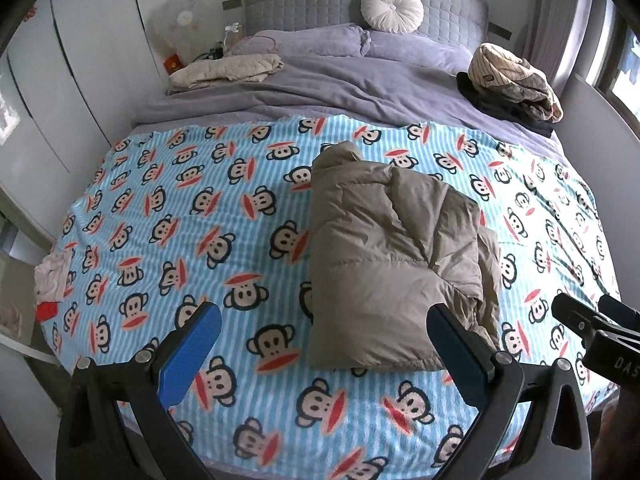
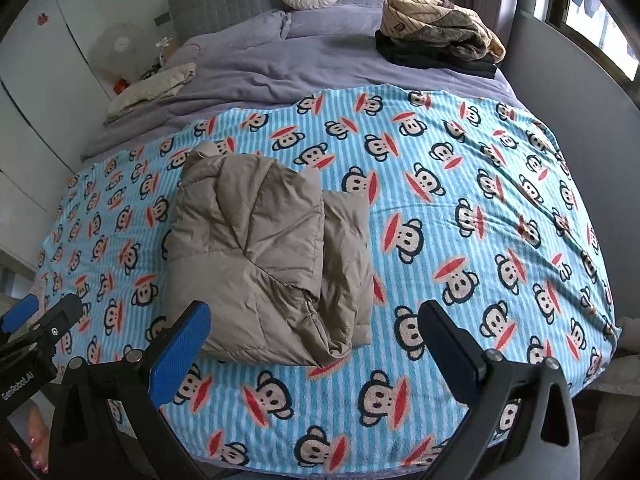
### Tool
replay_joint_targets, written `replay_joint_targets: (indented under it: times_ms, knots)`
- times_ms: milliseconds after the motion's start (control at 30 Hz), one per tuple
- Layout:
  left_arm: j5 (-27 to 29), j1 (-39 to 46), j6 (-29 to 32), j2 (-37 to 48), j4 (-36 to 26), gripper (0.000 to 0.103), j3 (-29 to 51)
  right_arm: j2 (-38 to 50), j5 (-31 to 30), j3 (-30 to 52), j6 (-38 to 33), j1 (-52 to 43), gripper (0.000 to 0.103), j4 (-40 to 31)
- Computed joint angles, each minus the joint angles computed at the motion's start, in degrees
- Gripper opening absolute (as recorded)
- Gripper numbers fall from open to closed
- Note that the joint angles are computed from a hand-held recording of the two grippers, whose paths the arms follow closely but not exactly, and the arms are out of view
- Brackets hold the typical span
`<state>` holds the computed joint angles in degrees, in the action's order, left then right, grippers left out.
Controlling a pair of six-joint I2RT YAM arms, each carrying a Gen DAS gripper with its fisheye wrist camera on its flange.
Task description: Fold large clothes
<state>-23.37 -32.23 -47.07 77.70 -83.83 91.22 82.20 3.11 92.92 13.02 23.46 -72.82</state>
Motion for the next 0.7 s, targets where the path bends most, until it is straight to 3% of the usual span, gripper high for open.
replay_joint_targets:
  times_ms: [700]
  knots:
    - [-0.23,-0.39,-0.51,0.13,-0.15,0.103,0.01,-0.18,0.12,0.19,-0.03,-0.05,0.103,-0.41]
